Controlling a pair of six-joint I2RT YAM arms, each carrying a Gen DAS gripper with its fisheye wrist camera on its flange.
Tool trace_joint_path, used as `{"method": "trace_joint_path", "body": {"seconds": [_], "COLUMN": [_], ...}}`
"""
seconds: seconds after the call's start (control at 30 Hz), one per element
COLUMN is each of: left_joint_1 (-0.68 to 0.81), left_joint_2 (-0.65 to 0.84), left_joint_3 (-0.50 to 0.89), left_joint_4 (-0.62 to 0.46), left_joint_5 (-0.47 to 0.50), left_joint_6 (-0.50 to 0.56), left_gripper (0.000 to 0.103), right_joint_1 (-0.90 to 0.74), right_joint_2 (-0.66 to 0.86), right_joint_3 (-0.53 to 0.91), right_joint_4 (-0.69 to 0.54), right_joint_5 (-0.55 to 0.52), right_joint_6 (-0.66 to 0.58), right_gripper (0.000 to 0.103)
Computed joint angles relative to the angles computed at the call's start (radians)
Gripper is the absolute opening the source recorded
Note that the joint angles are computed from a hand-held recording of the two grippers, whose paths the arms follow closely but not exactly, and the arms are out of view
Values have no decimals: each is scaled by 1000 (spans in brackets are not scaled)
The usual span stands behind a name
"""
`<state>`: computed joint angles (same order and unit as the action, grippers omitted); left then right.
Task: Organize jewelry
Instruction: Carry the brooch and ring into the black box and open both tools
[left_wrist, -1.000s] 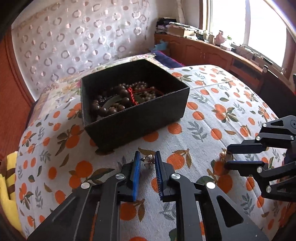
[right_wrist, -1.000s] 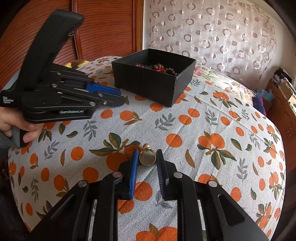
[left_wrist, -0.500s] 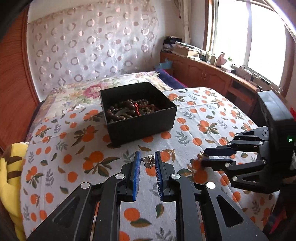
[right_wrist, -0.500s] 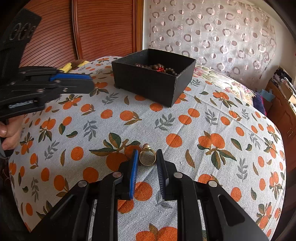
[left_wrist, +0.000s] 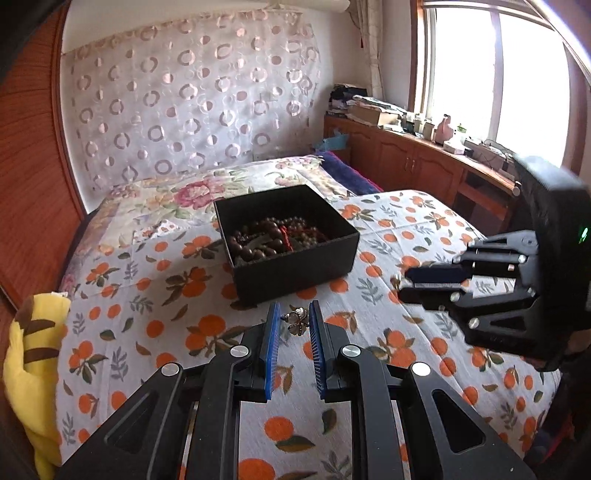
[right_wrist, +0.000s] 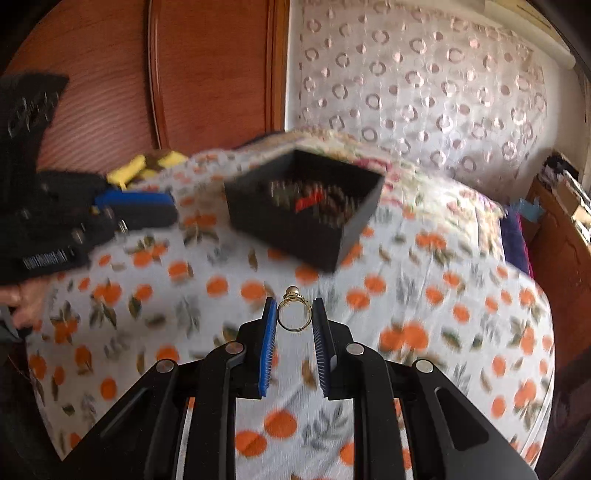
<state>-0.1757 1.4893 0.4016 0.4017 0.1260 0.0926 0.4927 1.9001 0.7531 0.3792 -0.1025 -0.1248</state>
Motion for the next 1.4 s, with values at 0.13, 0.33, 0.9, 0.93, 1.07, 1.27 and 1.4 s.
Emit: {"method": "trace_joint_path", "body": {"seconds": [0.13,0.33,0.9,0.93,1.07,1.27,1.4], "left_joint_1": [16,37,54,52,40,20,14], "left_joint_2": [30,72,264,283,335,323,256], "left_joint_3": [43,111,373,397,458,438,359], "left_joint_4": [-9,-39,-112,-120,-135,-109,-72], "left_joint_5": [3,0,-2,3,-14,-49,-73], "left_joint_6": [-1,6,1,-4,-16,-26,-39], "left_gripper": [15,15,15,15,15,51,77], "right_joint_1": [-2,-20,-86,-88,-94,-100,-99], "right_joint_2": [-8,58,216,210,175,110,55], "right_joint_3": [82,237,417,415,383,291,201], "right_joint_4": [-46,-115,-139,-139,-133,-92,-37], "right_joint_5": [-10,-40,-147,-146,-124,-80,-55], "right_joint_6": [-17,-33,24,25,29,38,68], "right_gripper": [22,22,22,22,23,31,31]}}
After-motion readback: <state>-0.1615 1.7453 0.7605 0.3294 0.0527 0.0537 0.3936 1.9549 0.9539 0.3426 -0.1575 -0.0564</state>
